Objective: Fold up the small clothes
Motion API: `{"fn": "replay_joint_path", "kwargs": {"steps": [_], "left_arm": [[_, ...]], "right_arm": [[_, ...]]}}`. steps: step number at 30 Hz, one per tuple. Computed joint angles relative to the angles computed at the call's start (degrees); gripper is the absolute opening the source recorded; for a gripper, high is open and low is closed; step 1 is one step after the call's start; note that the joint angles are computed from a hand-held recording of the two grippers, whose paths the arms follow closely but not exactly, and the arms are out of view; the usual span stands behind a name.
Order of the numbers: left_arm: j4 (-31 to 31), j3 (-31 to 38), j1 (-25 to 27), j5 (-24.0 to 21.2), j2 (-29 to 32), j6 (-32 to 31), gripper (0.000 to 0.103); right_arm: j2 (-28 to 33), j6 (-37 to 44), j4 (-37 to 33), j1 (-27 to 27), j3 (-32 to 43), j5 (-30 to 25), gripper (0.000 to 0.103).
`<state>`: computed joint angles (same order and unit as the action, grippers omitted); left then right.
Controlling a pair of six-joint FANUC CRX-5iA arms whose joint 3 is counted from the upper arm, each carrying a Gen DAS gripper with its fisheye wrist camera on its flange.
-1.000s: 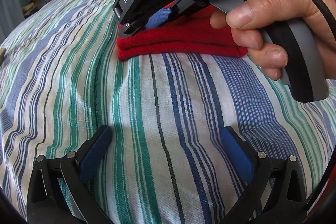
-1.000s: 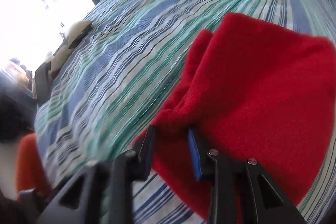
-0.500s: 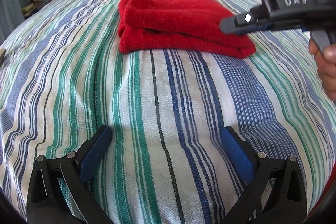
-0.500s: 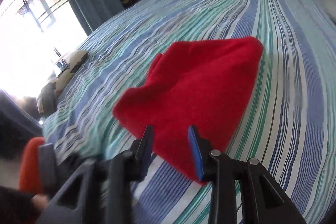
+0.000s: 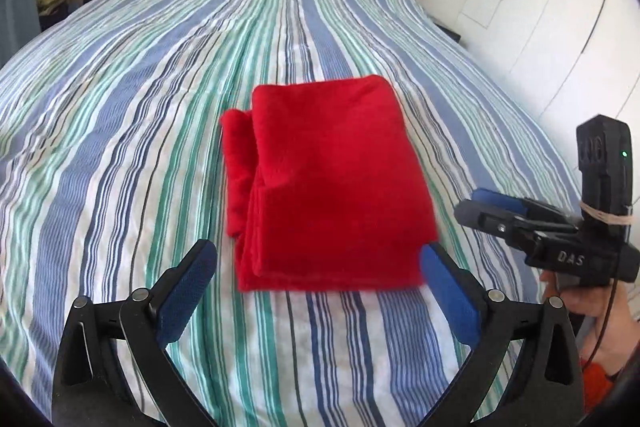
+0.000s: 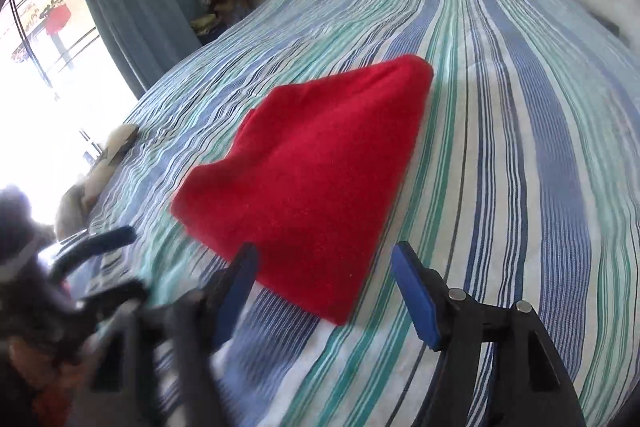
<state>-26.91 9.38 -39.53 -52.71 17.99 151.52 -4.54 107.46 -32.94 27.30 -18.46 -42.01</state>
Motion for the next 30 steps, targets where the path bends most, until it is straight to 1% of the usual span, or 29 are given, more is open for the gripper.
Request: {"fn": "replay_joint_path", "kwargs": {"steps": [1, 3, 4, 5, 6, 7, 8, 9, 10, 11, 12, 13, 14, 16, 19, 20, 23, 25, 27, 28, 29, 30], "left_arm": [[1.28, 1.81, 1.89, -1.55, 1.89, -1.98, 0.102], [3.62, 5.30, 5.00, -6.51, 6.31, -4.72, 0.102], [5.64, 5.82, 6.45, -7.97, 8.04, -6.57, 0.101], [8.06, 5.00, 7.81, -7.60, 8.91, -8.40, 0.102], [10.31, 2.61, 8.95, -4.71, 8.44, -9.36, 0.103], [10.62, 0.78, 9.29, -2.12, 7.55, -8.72, 0.103], [10.23, -0.10, 9.10, -0.64, 6.86, -7.76, 0.102], [11.40, -1.13, 9.36, 1.41, 6.30, -8.64, 0.100], [13.75, -2.76, 9.93, 4.39, 5.67, -10.89, 0.083], [16.67, -4.72, 10.58, 7.93, 5.01, -13.76, 0.044], [19.62, -5.91, 11.19, 10.37, 4.91, -16.01, 0.031], [19.57, -5.25, 11.15, 9.81, 5.03, -15.46, 0.026], [18.74, -4.38, 10.86, 9.28, 4.97, -14.41, 0.023], [17.77, -3.31, 10.40, 9.70, 4.20, -13.15, 0.022], [15.41, -0.38, 9.49, 10.44, 3.26, -12.29, 0.022], [14.62, 0.83, 9.21, 10.57, 3.07, -12.08, 0.022], [12.69, 4.84, 8.40, 10.68, 3.54, -12.05, 0.022], [13.01, 6.59, 8.33, 10.66, 4.49, -12.81, 0.023], [15.10, 6.80, 8.46, 10.26, 5.55, -13.69, 0.026], [17.01, 6.75, 8.75, 9.42, 6.64, -14.35, 0.035], [18.25, 7.30, 8.92, 7.36, 8.16, -14.33, 0.044], [18.08, 7.99, 8.45, 4.41, 9.51, -13.21, 0.046]], "right_arm": [[1.19, 0.84, -1.70, -1.80, 1.63, -1.06, 0.070], [4.12, 2.40, -5.40, -4.36, 5.21, -2.46, 0.072], [5.89, 3.69, -7.39, -5.49, 7.11, -3.47, 0.080], [8.03, 4.00, -8.37, -5.97, 9.04, -4.46, 0.084], [10.12, 3.31, -8.54, -5.69, 10.57, -4.57, 0.084], [12.26, 3.10, -9.33, -5.87, 12.00, -5.14, 0.084], [14.77, 3.20, -11.04, -6.19, 13.51, -6.65, 0.084], [17.78, 3.11, -13.00, -6.79, 15.46, -9.20, 0.084], [20.77, 2.90, -15.04, -7.22, 17.18, -12.02, 0.074], [22.90, 4.34, -17.77, -7.58, 18.05, -14.03, 0.063], [23.03, 6.32, -18.72, -7.06, 17.53, -13.04, 0.060], [21.62, 6.50, -17.09, -5.46, 16.04, -9.70, 0.049], [20.84, 5.88, -15.90, -4.57, 15.62, -8.49, 0.042], [18.62, 3.64, -12.15, -2.74, 14.87, -6.23, 0.036], [14.28, 3.29, -5.33, -0.06, 13.92, -2.12, 0.034], [13.07, 3.19, -4.11, 0.15, 14.05, -1.40, 0.034], [10.71, 4.27, -3.13, -1.23, 16.06, -1.48, 0.034], [9.90, 4.85, -3.12, -2.45, 17.64, -2.28, 0.034], [9.70, 4.71, -3.10, -3.54, 18.69, -3.43, 0.034], [9.97, 4.31, -2.75, -3.88, 18.98, -4.08, 0.035], [10.28, 3.58, -2.16, -4.03, 18.87, -4.48, 0.036], [10.73, 3.07, -1.95, -4.45, 18.39, -5.28, 0.038]]}}
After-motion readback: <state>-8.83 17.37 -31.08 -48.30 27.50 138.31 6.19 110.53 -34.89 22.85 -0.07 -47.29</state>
